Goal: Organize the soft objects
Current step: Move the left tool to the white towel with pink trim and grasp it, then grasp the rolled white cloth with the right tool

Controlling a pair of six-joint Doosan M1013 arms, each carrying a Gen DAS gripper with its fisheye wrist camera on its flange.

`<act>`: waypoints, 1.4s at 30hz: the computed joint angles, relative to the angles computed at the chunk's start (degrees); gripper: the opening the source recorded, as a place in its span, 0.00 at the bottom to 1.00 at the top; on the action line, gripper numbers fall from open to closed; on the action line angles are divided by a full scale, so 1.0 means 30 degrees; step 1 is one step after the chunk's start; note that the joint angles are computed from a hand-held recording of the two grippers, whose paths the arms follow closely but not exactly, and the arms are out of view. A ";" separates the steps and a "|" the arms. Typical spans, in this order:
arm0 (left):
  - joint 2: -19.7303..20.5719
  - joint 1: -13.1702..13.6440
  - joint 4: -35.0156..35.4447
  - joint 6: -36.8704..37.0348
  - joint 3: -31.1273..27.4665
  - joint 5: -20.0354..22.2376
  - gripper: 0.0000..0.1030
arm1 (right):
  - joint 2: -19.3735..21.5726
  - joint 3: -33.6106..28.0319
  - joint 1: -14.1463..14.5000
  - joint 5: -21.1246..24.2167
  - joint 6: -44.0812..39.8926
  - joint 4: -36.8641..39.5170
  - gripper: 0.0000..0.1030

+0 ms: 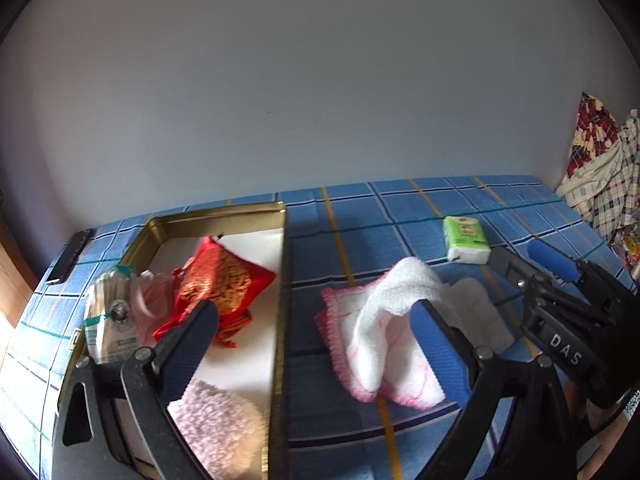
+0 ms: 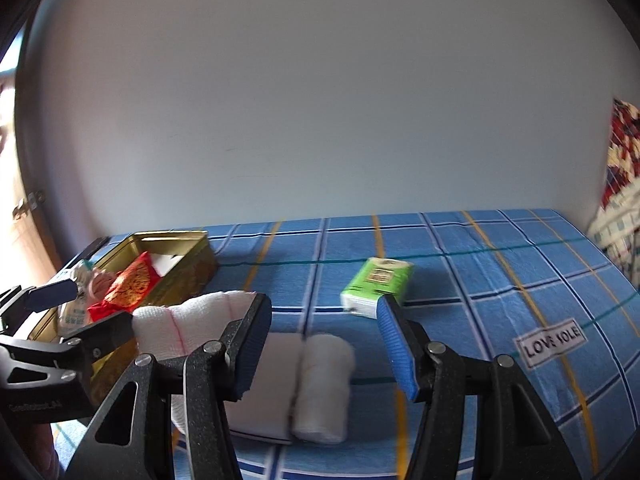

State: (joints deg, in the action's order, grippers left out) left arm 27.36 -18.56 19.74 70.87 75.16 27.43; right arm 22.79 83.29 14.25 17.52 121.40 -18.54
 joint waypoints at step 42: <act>0.0105 0.0676 -0.8680 0.8009 0.0270 -0.1671 0.11 | 0.0825 -0.1439 -0.0312 0.4099 -0.5408 0.5296 0.57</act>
